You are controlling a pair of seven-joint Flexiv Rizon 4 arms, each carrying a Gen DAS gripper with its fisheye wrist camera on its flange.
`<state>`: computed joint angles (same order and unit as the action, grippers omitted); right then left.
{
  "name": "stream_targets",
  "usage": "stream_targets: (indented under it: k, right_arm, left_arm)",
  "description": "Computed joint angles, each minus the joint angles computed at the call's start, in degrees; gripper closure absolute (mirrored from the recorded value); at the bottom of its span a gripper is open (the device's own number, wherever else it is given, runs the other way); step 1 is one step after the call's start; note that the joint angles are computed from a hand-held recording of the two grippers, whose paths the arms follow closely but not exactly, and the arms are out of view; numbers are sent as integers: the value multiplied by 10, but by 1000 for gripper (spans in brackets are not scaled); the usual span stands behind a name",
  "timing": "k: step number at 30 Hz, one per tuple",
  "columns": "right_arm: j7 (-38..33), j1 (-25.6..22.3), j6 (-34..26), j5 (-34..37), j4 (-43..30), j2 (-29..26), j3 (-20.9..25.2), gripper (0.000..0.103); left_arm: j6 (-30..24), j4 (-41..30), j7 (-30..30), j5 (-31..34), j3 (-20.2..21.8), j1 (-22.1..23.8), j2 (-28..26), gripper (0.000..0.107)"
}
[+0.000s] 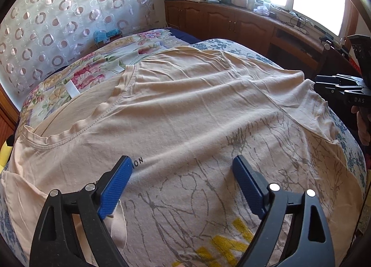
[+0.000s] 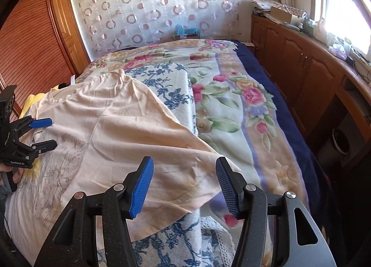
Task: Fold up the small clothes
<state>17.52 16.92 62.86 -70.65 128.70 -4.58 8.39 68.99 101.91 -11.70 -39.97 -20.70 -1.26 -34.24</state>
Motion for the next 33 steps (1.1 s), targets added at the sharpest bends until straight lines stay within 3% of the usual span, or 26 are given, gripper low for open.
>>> stream_targets:
  k: [12,33]
  right_arm:
    - [16,-6,1,28,14,4,0,45]
    - [66,-30,78,-31,18,-14,-20,45]
  left_arm:
    - [5,3,0,-3,-1,-2,1,18]
    - [-1,3,1,-3,1,-2,2,15]
